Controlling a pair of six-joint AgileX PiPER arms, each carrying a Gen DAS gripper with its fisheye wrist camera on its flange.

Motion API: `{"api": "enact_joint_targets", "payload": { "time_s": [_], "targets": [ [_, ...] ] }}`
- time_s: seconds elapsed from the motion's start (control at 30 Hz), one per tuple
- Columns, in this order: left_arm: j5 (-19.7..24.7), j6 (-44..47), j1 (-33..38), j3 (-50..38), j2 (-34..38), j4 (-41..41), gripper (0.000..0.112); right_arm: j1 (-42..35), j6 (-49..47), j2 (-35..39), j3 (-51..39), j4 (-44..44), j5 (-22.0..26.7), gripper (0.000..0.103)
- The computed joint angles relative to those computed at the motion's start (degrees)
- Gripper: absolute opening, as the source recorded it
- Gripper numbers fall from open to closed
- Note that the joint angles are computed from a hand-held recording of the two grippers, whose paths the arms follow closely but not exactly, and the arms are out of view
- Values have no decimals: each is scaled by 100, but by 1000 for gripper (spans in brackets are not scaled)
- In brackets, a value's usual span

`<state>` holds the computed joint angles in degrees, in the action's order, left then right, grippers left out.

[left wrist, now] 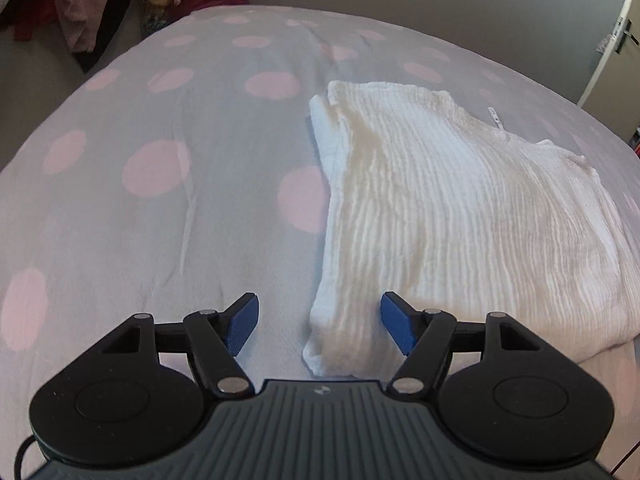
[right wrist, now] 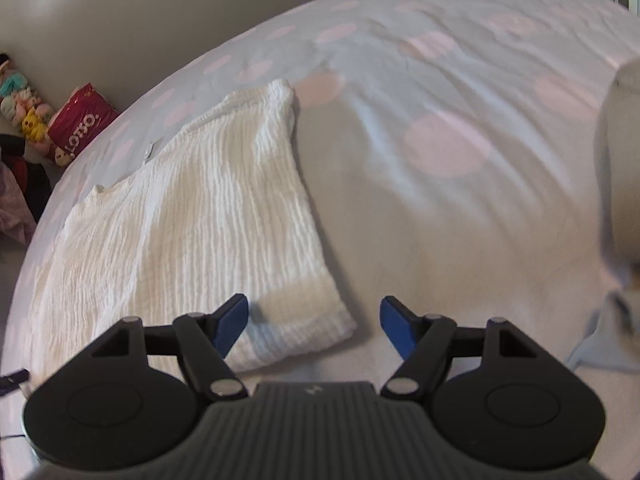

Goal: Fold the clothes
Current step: 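Grasp the folded shirt edge with both grippers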

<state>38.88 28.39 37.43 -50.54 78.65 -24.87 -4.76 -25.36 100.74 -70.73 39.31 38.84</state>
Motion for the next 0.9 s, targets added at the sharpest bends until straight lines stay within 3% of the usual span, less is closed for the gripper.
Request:
{"api": "enact_joint_targets", "payload": {
  "time_s": [0.13, 0.27, 0.43, 0.5, 0.57, 0.6, 0.63, 0.67, 0.73, 0.9],
  "targets": [
    [-285, -231, -146, 226, 77, 169, 67, 192, 51, 26, 168, -67, -229, 76],
    [-629, -571, -431, 404, 68, 496, 77, 474, 302, 19, 275, -435, -589, 76],
    [-1049, -1098, -745, 642, -23, 928, 76, 1149, 1434, -95, 507, -1928, -1295, 72],
    [-1104, -1158, -851, 698, -88, 1030, 67, 1371, 1988, -156, 597, -2567, -1498, 64],
    [-1074, -1009, -968, 710, -172, 1032, 42, 1501, 2303, -198, 611, -2929, -1549, 38],
    [-1033, -1037, -1038, 691, -199, 1106, 37, 1533, 2325, -206, 580, -2974, -1510, 26],
    [-976, -1117, -1106, 651, -212, 1197, 21, 1528, 2225, -199, 499, -2888, -1388, 13],
    [-871, -1132, -1127, 576, -197, 1199, 11, 1519, 2231, -197, 411, -2894, -1251, 12],
    [-613, -1154, -1087, 399, -168, 1194, 7, 1532, 2505, -196, 218, -3157, -988, 11],
    [144, -912, -682, -134, -212, 1045, 6, 1441, 2751, -331, -388, -3529, -220, 10]
  ]
}}
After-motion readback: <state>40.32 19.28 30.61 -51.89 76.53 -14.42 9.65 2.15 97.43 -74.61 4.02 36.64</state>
